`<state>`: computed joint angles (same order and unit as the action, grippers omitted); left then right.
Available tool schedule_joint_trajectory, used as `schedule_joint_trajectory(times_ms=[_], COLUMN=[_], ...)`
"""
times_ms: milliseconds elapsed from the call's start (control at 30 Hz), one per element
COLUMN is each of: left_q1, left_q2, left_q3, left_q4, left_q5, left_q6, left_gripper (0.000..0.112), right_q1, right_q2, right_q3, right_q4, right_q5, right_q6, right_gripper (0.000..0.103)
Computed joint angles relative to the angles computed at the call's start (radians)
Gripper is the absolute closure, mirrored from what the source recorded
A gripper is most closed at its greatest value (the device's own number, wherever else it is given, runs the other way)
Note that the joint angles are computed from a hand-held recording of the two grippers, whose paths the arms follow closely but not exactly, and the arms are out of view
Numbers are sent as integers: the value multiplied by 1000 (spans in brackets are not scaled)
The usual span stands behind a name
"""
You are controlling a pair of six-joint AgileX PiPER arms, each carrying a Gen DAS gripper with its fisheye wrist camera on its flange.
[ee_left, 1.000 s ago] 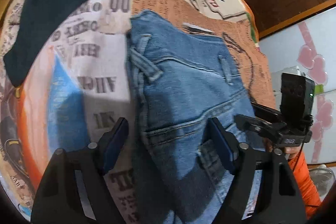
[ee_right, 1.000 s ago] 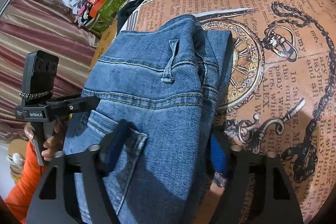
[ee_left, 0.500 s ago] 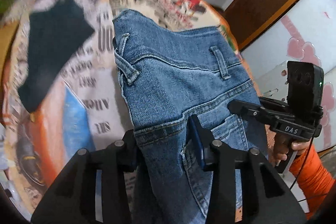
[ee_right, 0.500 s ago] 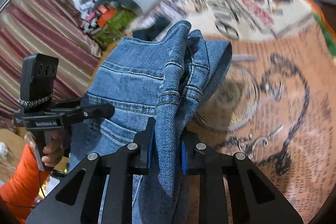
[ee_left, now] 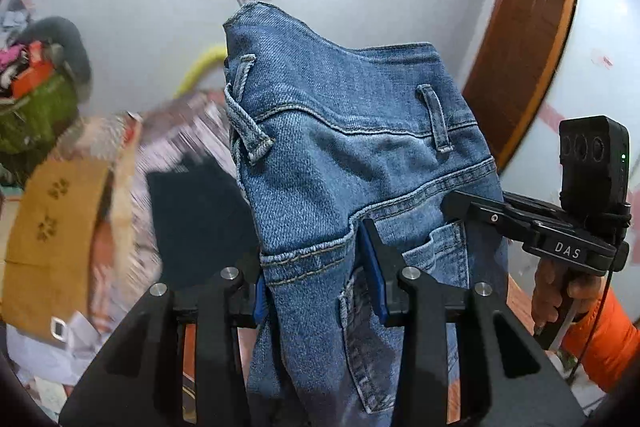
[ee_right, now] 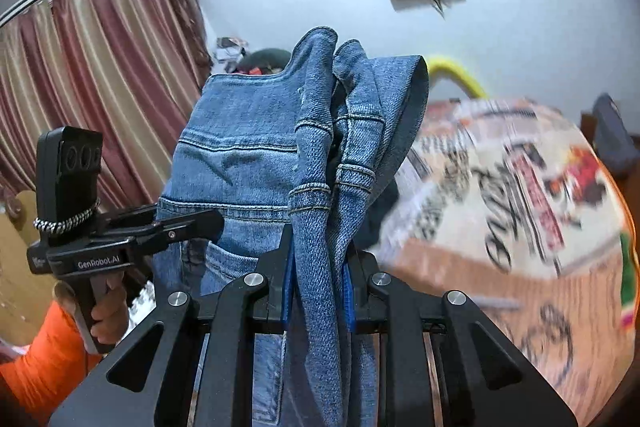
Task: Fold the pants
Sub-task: 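Carry the folded jeans and lower them onto the bed with both tools, then open both tools to release the jeans and pull back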
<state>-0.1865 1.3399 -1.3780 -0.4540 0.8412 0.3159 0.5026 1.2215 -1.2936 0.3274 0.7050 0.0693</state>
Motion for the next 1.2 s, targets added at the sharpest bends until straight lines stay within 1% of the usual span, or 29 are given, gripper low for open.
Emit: schedule_joint_trajectory(times_ms=[67,100,167,200,333,467,600,700,767,800,833,867,900,933,967,1000,1033,1067,1167,1200], left_q1=[63,98,152,173,231,256,262,261,248,241,233,229,228,231,236,242,245,245,245,251], left_q2=[34,62,124,161,283,440,628,765,890,946,1005,1066,1108,1133,1124,1096,1067,1034,936,888], left_q3=[-33,-55,-104,-126,-195,-279,-383,-480,-615,-674,-742,-820,-869,-878,-848,-785,-733,-682,-560,-505], left_q4=[-57,-94,-141,-159,-201,-203,-179,-144,-63,-27,13,40,54,48,30,11,13,34,109,114], left_q5=[-4,1,14,10,-15,-48,-76,-78,-40,-20,19,71,104,108,88,40,4,-20,-56,-73], left_q6=[53,83,121,138,187,179,156,118,30,-5,-48,-84,-106,-110,-96,-73,-66,-70,-86,-71], left_gripper=[73,73,73,73,73,73,73,73,73,72,71,70,69,66,63,61,59,59,59,59], right_q1=[9,8,22,28,27,8,6,5,5,7,8,10,8,1,-1,-4,-9,-8,12,15], right_q2=[71,89,174,197,366,544,735,893,964,1008,1049,1071,1072,1063,1050,1019,980,949,805,787], right_q3=[-58,-67,-137,-155,-286,-425,-578,-734,-815,-872,-925,-956,-954,-934,-913,-869,-808,-759,-557,-528], right_q4=[3,11,-8,-19,-21,-8,-68,-124,-156,-181,-202,-217,-220,-197,-191,-176,-152,-154,-188,-188], right_q5=[-22,-30,-39,-40,-39,-10,45,129,181,224,271,301,306,299,288,271,245,222,127,103], right_q6=[-9,-18,-14,-9,-13,-16,30,80,120,134,142,143,135,120,121,114,102,104,129,131], right_gripper=[86,86,86,86,86,86,86,86,86,86,85,84,81,78,77,76,73,72,72,72])
